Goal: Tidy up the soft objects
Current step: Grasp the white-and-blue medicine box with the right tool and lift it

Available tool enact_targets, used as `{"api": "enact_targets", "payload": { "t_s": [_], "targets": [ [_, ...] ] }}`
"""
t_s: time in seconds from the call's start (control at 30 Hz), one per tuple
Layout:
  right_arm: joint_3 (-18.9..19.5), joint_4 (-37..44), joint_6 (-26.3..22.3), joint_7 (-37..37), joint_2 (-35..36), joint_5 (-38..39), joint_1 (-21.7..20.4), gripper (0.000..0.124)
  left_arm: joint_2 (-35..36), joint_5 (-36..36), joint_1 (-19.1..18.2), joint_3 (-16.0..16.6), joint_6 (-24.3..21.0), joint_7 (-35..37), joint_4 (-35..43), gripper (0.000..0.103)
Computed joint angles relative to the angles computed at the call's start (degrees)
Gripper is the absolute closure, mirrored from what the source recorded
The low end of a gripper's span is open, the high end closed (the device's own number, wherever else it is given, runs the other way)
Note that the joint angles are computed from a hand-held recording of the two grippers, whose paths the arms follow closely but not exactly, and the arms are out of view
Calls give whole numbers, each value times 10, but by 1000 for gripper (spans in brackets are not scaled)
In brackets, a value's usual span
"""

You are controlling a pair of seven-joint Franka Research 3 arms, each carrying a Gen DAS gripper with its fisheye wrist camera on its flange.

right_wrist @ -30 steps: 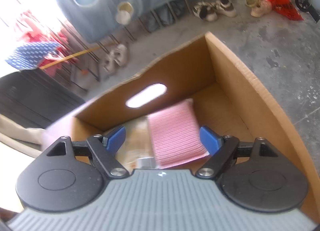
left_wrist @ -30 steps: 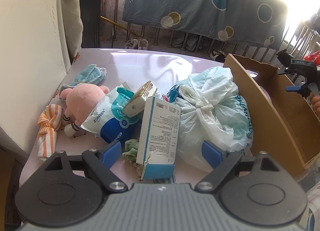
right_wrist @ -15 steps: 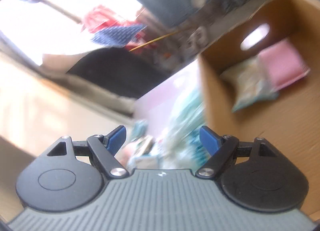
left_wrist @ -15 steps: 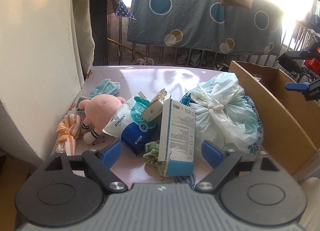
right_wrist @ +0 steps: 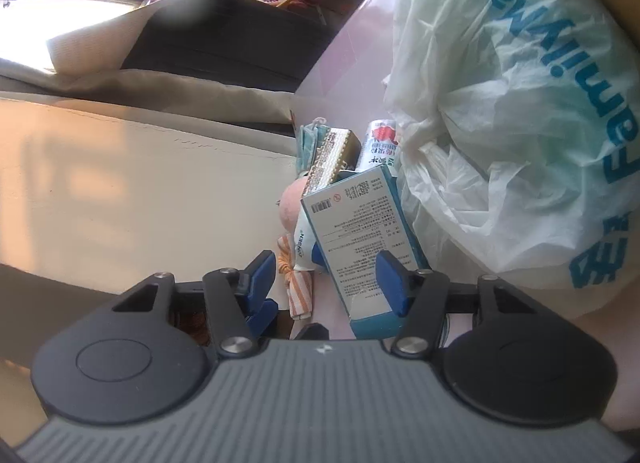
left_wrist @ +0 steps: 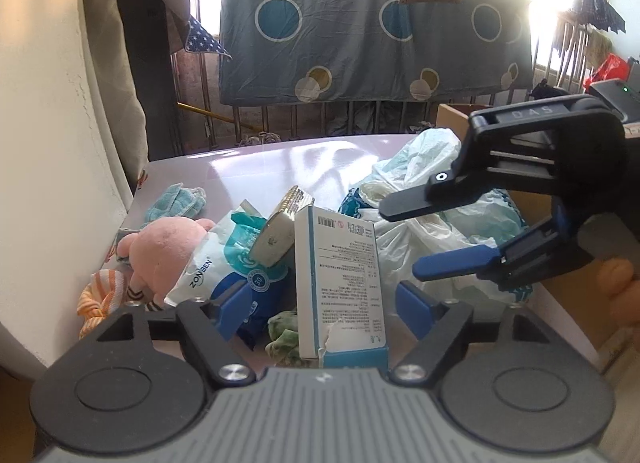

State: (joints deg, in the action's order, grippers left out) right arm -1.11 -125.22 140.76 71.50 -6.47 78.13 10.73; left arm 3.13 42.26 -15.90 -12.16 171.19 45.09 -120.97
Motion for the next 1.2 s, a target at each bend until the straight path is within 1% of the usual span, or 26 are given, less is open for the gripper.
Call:
{"api": "enact_targets", "payload": {
  "t_s": [0.07, 0.13, 0.27, 0.33, 0.53, 0.6, 0.73, 0.83, 0.93, 1.1, 1.2],
  "targets": [
    [6, 9, 16, 19, 12, -16, 3, 70, 18, -19, -2, -4, -19, 18, 20, 41],
    [11, 17, 27, 39, 23, -29, 5, 70, 32, 1, -10, 5, -24, -2, 34, 47],
    [18, 32, 44, 78, 44, -60, 8, 68, 49, 18, -18, 13, -35, -4, 51, 59],
    [21, 39, 50, 89, 54, -67, 9, 68, 54, 16, -19, 15, -52, -1, 56, 61],
    [30, 60, 60, 107, 82, -87, 8, 68, 55, -90, 6, 0, -23, 75, 38, 61],
    [32, 60, 60, 104, 82, -90, 7, 67, 54, -138, 17, -9, -16, 111, 32, 60],
    [37, 71, 59, 101, 97, -86, 7, 60, 57, -257, 43, -38, -8, 203, 26, 58],
    [43, 81, 65, 89, 111, -64, 8, 56, 63, -316, 50, -48, -12, 251, 31, 56],
    [48, 80, 62, 72, 116, -32, 5, 55, 67, -319, 38, -38, -10, 258, 37, 56],
    [50, 67, 91, 45, 109, 11, 8, 55, 76, -313, 28, -31, -10, 266, 52, 56],
    [51, 70, 94, 39, 117, 29, 8, 53, 85, -291, 16, -20, -20, 254, 67, 56]
  ]
}}
